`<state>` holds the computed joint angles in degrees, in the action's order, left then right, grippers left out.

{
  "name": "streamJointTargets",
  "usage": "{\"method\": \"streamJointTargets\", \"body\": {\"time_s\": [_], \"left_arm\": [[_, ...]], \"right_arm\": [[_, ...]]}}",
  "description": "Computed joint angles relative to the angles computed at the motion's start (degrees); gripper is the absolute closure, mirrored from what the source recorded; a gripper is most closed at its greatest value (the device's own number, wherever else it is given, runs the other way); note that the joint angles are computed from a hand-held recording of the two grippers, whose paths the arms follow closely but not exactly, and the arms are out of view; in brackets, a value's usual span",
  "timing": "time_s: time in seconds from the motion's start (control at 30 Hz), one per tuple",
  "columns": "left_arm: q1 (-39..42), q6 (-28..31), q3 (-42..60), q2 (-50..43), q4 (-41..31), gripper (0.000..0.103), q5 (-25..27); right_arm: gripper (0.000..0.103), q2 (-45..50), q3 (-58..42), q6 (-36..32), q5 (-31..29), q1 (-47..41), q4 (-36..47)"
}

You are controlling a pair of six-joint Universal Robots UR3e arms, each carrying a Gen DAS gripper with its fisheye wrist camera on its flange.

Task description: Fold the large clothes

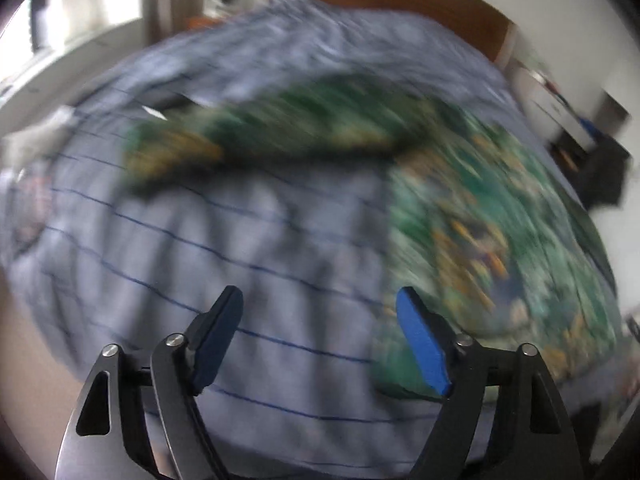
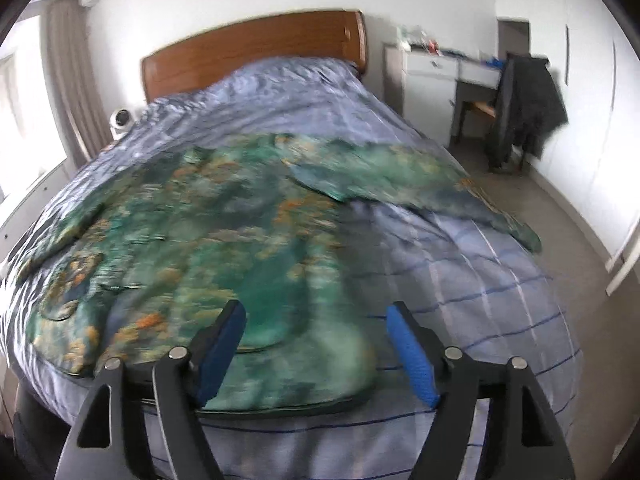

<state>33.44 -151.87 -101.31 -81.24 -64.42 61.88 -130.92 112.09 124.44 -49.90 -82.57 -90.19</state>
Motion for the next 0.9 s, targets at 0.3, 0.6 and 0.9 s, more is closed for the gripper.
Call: {"method": "streamJointTargets", "body": {"time_s": [0.3, 0.6, 0.9], "left_arm": [[-12.0, -4.7, -0.8, -8.7, 5.2, 0.007, 4.1], [-14.4, -1.0, -1.4, -7.8, 1.3, 0.086, 3.1], [-11.5, 3.7, -3.1, -1.8, -2.9, 0.089, 1.9]], "right_arm": [[0.027, 25.8, -9.1, -0.7, -5.9, 3.5, -0.3], [0.08, 30.7, -8.0, -0.8, -6.4, 10.3, 1.2], [0.089, 21.7, -9.0, -7.9, -6.6, 6.0, 9.3]]}}
